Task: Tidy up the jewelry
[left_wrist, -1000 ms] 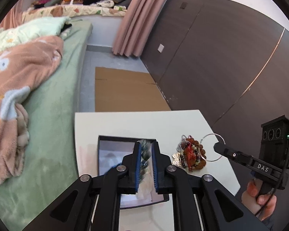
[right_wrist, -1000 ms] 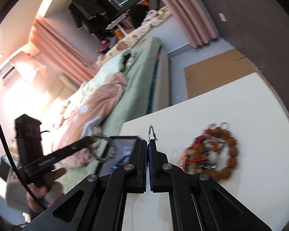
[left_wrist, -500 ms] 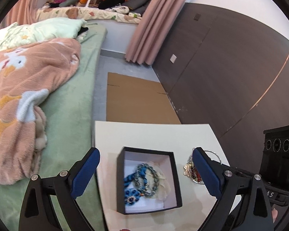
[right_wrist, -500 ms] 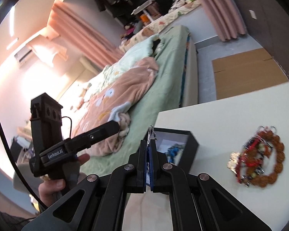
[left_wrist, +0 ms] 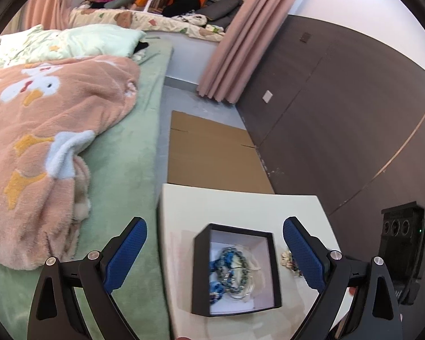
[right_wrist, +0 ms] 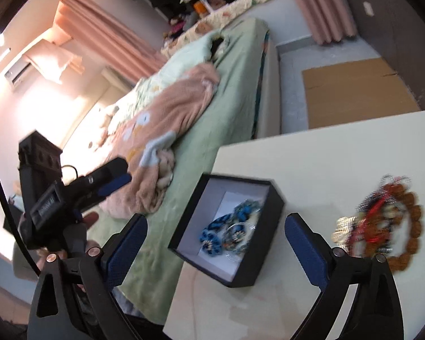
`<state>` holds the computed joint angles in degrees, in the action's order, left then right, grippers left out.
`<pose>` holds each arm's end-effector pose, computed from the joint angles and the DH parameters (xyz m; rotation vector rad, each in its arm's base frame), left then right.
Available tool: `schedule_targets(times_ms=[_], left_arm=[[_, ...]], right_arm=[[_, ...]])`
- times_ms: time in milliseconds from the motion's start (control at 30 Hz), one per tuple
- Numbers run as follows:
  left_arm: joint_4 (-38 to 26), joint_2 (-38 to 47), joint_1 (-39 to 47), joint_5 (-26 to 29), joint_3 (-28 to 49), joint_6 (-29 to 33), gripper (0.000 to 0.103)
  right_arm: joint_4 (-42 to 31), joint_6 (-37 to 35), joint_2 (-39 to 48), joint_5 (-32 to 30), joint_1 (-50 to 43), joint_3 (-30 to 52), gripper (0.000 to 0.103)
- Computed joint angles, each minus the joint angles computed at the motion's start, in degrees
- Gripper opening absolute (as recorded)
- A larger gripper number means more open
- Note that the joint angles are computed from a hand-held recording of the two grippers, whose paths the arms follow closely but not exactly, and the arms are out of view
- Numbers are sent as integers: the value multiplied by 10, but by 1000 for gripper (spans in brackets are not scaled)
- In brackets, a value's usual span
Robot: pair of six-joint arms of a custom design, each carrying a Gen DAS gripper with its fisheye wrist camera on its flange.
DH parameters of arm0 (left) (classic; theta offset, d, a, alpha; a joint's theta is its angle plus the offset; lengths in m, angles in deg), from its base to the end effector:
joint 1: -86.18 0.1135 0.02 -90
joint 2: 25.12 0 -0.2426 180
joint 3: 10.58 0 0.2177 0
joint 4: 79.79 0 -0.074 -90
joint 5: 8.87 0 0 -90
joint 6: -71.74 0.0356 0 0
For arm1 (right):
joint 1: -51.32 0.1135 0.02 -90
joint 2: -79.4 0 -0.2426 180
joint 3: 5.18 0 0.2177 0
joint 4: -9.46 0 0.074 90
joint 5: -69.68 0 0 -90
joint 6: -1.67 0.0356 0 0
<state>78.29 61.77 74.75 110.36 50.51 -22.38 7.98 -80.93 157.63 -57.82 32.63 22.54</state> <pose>0.2647 -0.0712 0.1833 0.3911 2.3591 -0.7392 0.1698 -0.0346 0.1024 0.2610 2.3354 0.7094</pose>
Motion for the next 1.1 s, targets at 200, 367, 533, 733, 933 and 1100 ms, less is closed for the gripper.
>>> schedule_targets(times_ms=[200,367,533,733,933,1100], left_arm=[[5,-18,-64,-21,-13,-17,97],[22,-35,-132,-59,-22,-40,97],[34,-27,-191,-70,-18,-69,97],[49,17,-260,-94,-2,-83,73],[62,87,-315,-108,26,-97,55],[96,142,-347,-123,40,-117,47]], right_arm=[[-137,-84,-57,-38,-140,27,98],[-225,-166,-61,-68,-260,54,98],[-255,-227,-31,-55,-341,72,98],[-319,-333,31,-75,-455,114,98],[-342,-358,120,-67,-517,167,98],[-343,-371,157,-61,-532,185,96]])
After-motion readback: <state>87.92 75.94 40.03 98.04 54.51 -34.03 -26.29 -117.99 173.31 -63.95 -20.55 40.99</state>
